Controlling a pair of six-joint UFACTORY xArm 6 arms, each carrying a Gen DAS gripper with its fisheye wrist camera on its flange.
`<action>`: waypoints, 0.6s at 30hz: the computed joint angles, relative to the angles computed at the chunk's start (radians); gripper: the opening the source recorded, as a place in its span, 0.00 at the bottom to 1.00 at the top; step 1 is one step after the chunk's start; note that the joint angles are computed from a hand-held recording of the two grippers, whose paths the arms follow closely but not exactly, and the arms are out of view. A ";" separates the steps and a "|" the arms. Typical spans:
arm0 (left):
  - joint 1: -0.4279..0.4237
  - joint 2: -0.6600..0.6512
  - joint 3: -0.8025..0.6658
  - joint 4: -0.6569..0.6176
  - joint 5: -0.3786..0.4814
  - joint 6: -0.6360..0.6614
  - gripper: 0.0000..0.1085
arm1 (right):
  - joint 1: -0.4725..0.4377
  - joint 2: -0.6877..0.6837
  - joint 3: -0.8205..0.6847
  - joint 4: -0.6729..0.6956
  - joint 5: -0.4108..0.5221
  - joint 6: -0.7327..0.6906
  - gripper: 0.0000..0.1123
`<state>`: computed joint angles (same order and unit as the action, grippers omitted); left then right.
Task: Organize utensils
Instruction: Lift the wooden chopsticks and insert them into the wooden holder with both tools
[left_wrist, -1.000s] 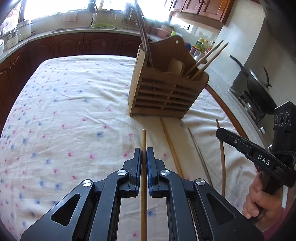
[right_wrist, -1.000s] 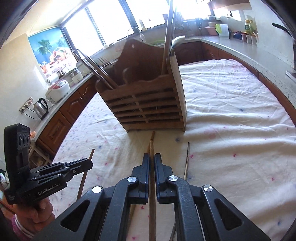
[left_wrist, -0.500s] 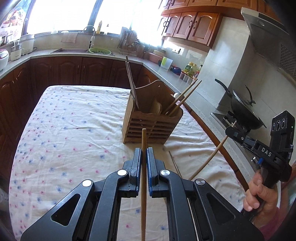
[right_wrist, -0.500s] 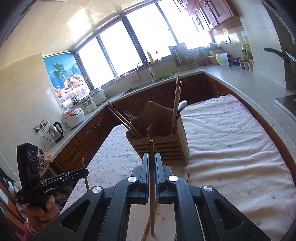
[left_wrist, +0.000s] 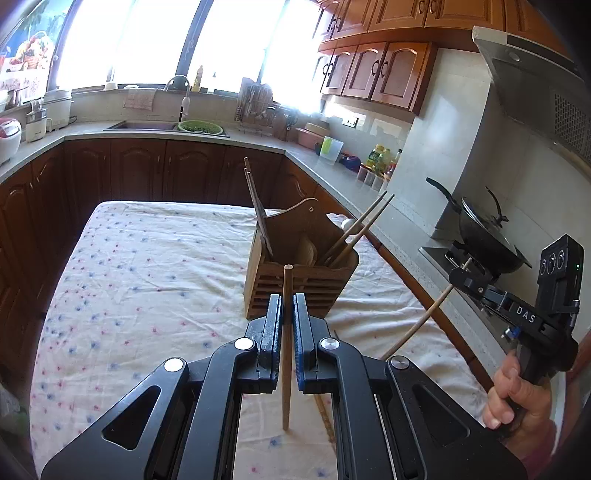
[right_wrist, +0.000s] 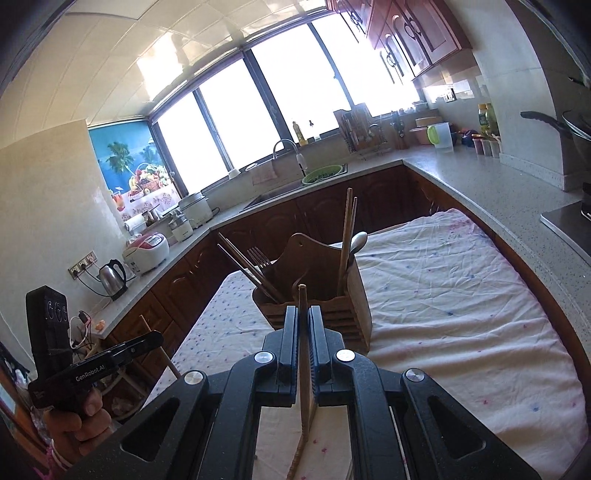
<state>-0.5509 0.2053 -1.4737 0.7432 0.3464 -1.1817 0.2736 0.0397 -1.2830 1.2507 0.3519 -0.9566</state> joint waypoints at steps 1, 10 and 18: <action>-0.001 0.003 -0.007 0.005 0.003 -0.002 0.05 | -0.001 0.002 -0.004 0.002 0.001 -0.002 0.05; 0.000 0.038 -0.080 0.028 0.013 0.002 0.05 | -0.007 0.021 -0.044 0.038 -0.010 -0.029 0.05; 0.010 0.098 -0.229 0.085 0.032 0.002 0.05 | -0.015 0.083 -0.149 0.055 -0.025 -0.039 0.05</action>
<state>-0.5404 0.3036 -1.7025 0.8279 0.3780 -1.1800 0.2589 0.1227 -1.4322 1.3060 0.3267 -0.9960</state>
